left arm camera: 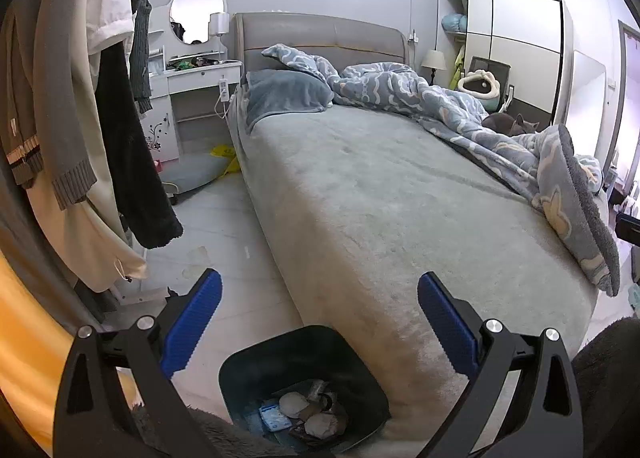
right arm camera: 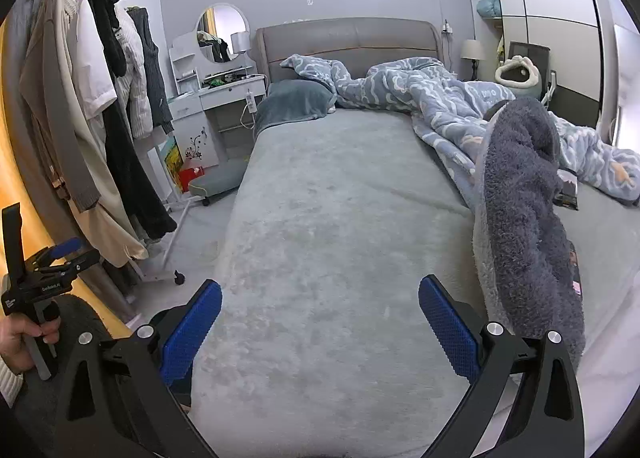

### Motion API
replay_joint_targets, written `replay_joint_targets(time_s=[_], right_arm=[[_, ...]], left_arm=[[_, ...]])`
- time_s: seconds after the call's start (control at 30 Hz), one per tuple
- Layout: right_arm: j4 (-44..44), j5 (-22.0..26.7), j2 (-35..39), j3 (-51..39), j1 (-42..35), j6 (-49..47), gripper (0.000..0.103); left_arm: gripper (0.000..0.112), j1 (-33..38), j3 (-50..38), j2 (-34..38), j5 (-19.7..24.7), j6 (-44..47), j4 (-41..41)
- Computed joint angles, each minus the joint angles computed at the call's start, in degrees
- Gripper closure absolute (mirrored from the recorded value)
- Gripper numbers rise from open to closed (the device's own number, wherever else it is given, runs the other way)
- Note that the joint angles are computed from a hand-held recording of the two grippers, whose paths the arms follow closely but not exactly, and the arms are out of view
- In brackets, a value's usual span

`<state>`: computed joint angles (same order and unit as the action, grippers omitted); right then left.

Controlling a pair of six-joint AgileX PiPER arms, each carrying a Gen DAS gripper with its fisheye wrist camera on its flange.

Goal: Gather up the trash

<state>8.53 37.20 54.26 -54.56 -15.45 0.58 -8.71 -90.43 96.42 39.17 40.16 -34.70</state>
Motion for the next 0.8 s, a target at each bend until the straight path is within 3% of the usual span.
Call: replay_joint_targets(time_s=[0.8], right_arm=[[-1.67, 0.59, 0.80, -0.82, 1.36, 0.79, 0.003]], left_arm=[[0.013, 1.03, -1.62, 1.32, 2.48, 0.23, -1.20]])
